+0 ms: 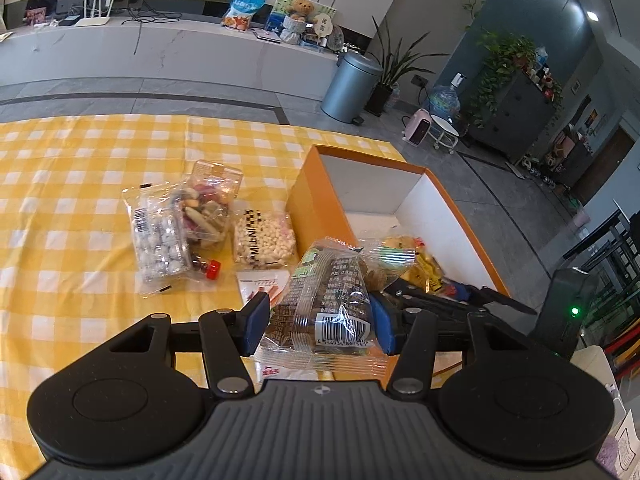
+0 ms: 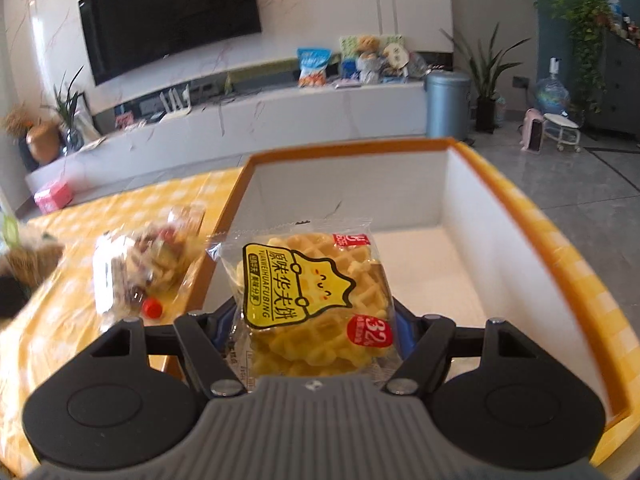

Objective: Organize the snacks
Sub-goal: 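Lower the yellow waffle bag into the orange box and open the right gripper, then lower the brown snack bag into the box and open the left gripper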

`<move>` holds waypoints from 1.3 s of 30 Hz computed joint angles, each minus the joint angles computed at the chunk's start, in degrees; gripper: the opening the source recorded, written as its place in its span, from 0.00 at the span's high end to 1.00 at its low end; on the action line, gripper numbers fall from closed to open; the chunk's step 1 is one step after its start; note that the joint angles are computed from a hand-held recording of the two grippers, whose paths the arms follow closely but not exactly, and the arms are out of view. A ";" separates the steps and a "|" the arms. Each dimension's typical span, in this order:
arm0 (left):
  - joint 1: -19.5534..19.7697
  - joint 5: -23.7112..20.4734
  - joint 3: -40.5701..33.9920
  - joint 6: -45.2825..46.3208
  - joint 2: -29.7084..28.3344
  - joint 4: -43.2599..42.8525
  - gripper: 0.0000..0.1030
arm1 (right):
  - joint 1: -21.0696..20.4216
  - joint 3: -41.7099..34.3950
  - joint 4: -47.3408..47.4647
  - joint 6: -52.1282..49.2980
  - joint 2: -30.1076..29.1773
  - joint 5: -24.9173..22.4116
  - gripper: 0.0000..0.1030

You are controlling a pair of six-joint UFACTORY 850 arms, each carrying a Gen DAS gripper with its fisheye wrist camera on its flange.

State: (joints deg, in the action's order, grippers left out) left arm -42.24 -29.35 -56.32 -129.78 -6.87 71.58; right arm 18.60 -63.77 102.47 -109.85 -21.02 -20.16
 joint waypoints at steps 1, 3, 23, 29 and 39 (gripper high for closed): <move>0.00 -0.15 0.14 0.03 0.14 -0.36 0.41 | 0.15 0.40 2.01 -2.23 0.31 0.33 0.31; 0.11 -0.36 0.26 0.50 0.40 -1.32 0.41 | 0.20 0.17 1.09 -2.01 0.30 0.32 0.31; -2.32 -4.31 -4.47 9.47 -1.54 -7.50 0.40 | 0.59 0.29 -4.23 3.97 0.16 2.19 0.18; -2.66 -4.82 -4.63 9.28 -1.59 -7.56 0.40 | 0.48 1.79 9.44 -8.23 1.03 1.04 0.11; -1.79 -4.96 -7.83 15.03 -3.87 -9.33 0.40 | -1.72 1.57 7.16 -6.19 3.01 -1.53 0.11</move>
State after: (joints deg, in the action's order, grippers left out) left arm -44.03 -34.31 -64.15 -114.75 -10.74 62.25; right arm 16.88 -62.20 109.63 -116.04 -18.01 -21.69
